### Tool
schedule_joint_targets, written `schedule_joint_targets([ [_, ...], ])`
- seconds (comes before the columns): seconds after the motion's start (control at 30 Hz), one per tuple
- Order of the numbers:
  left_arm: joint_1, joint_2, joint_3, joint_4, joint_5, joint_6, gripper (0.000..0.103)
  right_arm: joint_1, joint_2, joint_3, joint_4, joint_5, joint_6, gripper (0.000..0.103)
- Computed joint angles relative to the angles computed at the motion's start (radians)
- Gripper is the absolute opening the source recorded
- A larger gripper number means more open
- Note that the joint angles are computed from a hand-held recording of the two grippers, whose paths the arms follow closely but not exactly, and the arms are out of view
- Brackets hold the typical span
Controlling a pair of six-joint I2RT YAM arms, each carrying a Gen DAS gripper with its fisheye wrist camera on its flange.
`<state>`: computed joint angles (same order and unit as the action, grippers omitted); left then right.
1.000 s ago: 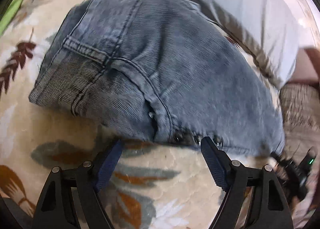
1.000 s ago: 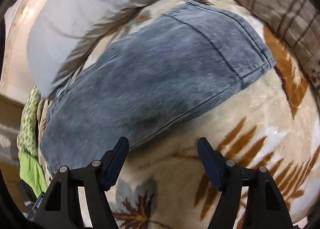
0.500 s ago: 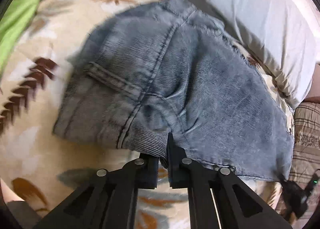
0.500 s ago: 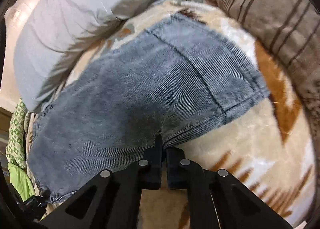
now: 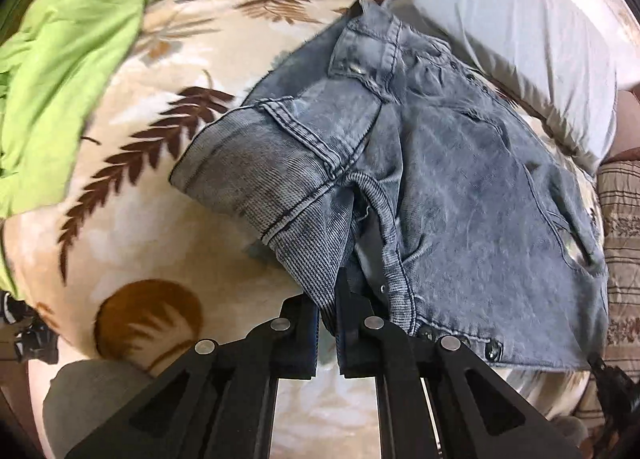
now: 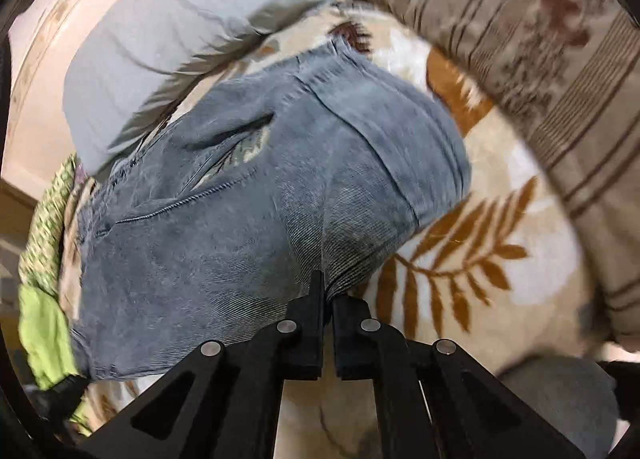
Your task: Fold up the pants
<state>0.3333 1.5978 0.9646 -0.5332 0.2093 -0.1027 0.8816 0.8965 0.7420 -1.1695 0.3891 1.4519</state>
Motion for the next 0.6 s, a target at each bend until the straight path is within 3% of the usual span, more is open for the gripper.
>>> schedule_joint_targets([
  [0.1,-0.021,0.173,0.102,-0.017,-0.036,0.017,0.010,-0.144,0.099,-0.063,0.121,-0.071,-0.162,0.011],
  [0.13,-0.020,0.214,0.119,-0.009,-0.035,0.027,0.016,-0.165,0.088,-0.086,0.129,-0.094,-0.161,0.021],
  [0.2,-0.022,0.173,0.094,-0.010,-0.032,0.049,0.022,-0.168,0.023,-0.102,0.101,-0.113,-0.127,0.031],
  [0.27,-0.010,0.085,0.027,0.040,-0.005,0.090,0.039,-0.080,-0.041,-0.049,-0.019,-0.038,-0.034,0.047],
  [0.3,-0.012,0.028,-0.015,0.081,-0.012,0.114,0.043,0.011,-0.040,0.014,-0.126,0.053,0.058,0.062],
  [0.33,-0.026,-0.025,-0.045,0.094,-0.019,0.128,0.055,0.083,-0.024,0.056,-0.188,0.110,0.126,0.074],
  [0.37,-0.053,-0.087,-0.075,0.097,-0.029,0.133,0.063,0.135,-0.019,0.107,-0.249,0.176,0.157,0.078],
  [0.43,-0.123,-0.186,-0.118,0.098,-0.035,0.126,0.063,0.116,-0.040,0.183,-0.241,0.247,0.039,0.080],
  [0.47,-0.160,-0.209,-0.115,0.095,-0.029,0.126,0.063,0.040,-0.077,0.198,-0.150,0.236,-0.132,0.080],
  [0.5,-0.198,-0.261,-0.123,0.062,-0.025,0.123,0.064,-0.075,-0.097,0.204,-0.043,0.178,-0.314,0.083],
  [0.6,-0.283,-0.252,-0.040,0.023,0.006,0.117,0.066,-0.349,-0.079,0.203,0.149,-0.033,-0.609,0.084],
])
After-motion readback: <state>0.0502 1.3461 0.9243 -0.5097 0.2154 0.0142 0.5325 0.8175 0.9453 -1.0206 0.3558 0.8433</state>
